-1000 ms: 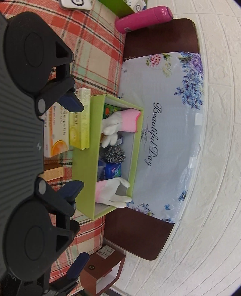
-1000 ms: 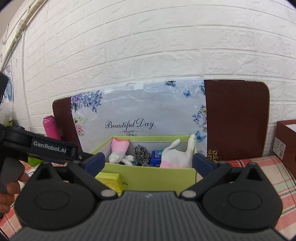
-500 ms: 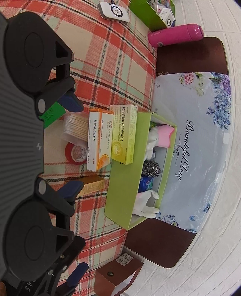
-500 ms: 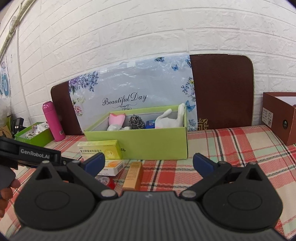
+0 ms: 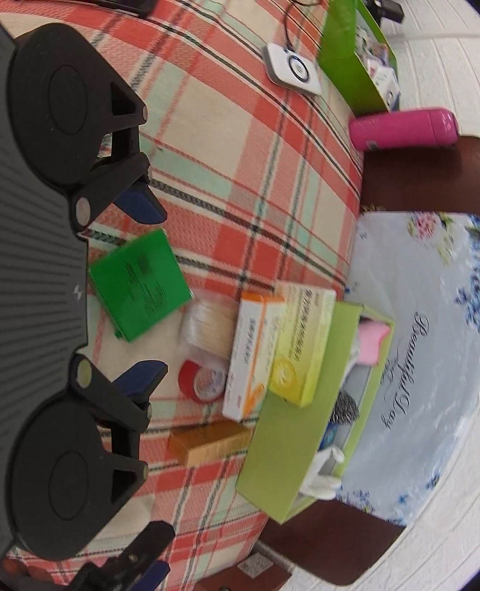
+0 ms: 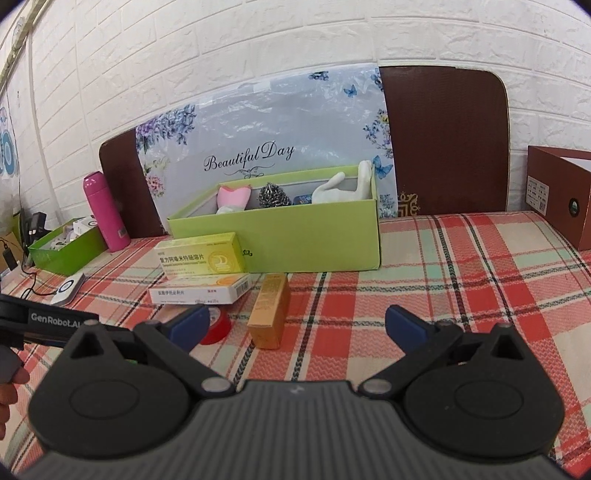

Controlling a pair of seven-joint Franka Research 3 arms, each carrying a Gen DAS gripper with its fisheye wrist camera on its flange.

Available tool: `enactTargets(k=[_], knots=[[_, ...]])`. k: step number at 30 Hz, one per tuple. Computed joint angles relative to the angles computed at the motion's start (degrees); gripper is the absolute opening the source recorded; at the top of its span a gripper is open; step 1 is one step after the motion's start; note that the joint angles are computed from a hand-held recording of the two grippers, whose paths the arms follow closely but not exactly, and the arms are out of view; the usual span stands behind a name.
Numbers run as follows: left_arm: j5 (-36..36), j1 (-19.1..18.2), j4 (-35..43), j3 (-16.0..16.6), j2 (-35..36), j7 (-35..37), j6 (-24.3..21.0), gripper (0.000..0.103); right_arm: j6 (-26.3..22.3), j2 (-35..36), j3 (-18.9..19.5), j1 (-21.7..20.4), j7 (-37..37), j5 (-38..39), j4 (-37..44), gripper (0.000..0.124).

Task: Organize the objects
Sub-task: 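Move both tools back toward the green box and tape on the table, then grasp the green box with the left tool while the right tool grasps the gold box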

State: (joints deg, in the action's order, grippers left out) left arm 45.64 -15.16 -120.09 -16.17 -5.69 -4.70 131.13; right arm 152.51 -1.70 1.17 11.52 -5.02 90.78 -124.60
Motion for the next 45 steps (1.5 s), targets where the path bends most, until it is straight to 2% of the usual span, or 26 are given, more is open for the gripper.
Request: enactTargets(k=[3,7,9,11,13,14,16,19,21,23,24,25,26,28,30,33,35,37,39,41,44,45], knots=[[2.2,0.1,-1.6,-0.3,0.0,-3.8,1.1,0.084,0.2,0.2,0.2,0.1,0.9,-1.2,-0.3,0.103],[2.1,-0.4,-0.2,-0.4,2.4,-8.6,-2.6,0.084,0.5,0.3,0.4,0.4,1.0,-2.1,-0.8,0.103],[4.4,-0.5,-0.1,-0.2,3.0,-14.1,-3.2,0.084,0.9,0.5,0.5,0.5,1.0,-2.2,-0.8,0.103],[6.0,-0.7,0.6,0.2,4.0,-15.9,-3.4,0.084,1.3,1.2,0.7,0.7,1.0,-2.3,-0.4,0.103],[8.3,-0.8,0.8,0.7,4.8,-13.7,-2.2,0.082,1.6,2.1,1.0,1.0,0.4,-2.1,0.3,0.103],[9.7,-0.7,0.0,1.1,4.4,-12.1,0.1,0.074,2.1,2.7,1.3,1.1,-0.2,-2.0,0.8,0.103],[9.3,-0.5,-0.7,1.7,3.7,-5.9,2.8,0.073,3.6,4.2,1.9,1.6,-1.2,-2.3,2.1,0.103],[9.5,0.1,-2.8,1.9,1.3,1.5,6.5,0.065,6.3,7.7,3.1,2.5,-0.9,-4.2,5.4,0.102],[10.4,0.6,-4.5,1.4,-0.7,1.4,7.0,0.065,8.0,9.6,4.0,3.0,0.2,-5.8,7.5,0.090],[10.3,0.8,-5.2,0.6,-2.2,0.1,5.8,0.072,8.8,11.4,4.8,3.2,1.5,-7.3,9.4,0.063],[9.7,1.0,-5.5,0.4,-2.7,0.0,5.7,0.074,9.4,12.1,4.9,3.5,4.2,-10.4,9.9,0.050],[9.2,1.1,-5.8,0.2,-3.3,0.0,6.0,0.074,9.4,12.3,5.0,3.5,6.9,-13.1,10.0,0.028],[9.0,1.2,-6.1,0.1,-3.7,0.0,6.6,0.074,9.0,11.9,5.4,2.9,7.0,-12.8,9.7,0.024],[8.4,1.5,-6.0,-0.2,-3.5,-0.2,7.3,0.076,7.5,10.3,5.6,1.9,5.8,-12.1,8.1,0.023],[7.2,1.6,-4.9,-0.3,-2.2,0.4,7.2,0.079,3.4,7.7,4.7,0.6,5.9,-11.9,5.6,0.023],[5.0,1.2,-2.4,-0.3,0.7,3.2,5.4,0.079,-9.8,5.4,1.3,-2.4,16.5,-16.8,4.0,0.023],[5.9,0.9,-1.6,0.0,2.0,3.3,5.3,0.079,-14.4,5.4,-0.3,-4.1,22.3,-18.5,4.1,0.024],[8.5,0.8,-1.4,0.4,2.8,2.1,6.7,0.077,-12.2,4.8,-0.5,-4.5,22.8,-17.7,3.1,0.028],[11.2,1.1,-1.6,1.3,3.3,1.9,11.2,0.071,-5.5,3.8,0.0,-3.8,20.7,-16.9,1.9,0.029],[11.3,1.3,-1.6,1.9,4.0,3.6,15.4,0.069,-1.9,3.2,0.3,-3.3,16.9,-14.9,1.3,0.040],[8.7,0.3,-0.4,1.4,4.7,6.3,12.5,0.069,-1.1,2.2,0.4,-2.6,10.3,-12.4,0.4,0.044],[7.8,-0.1,-0.2,1.3,4.7,7.1,11.3,0.073,0.1,2.0,0.7,-2.1,8.1,-11.9,0.2,0.044]])
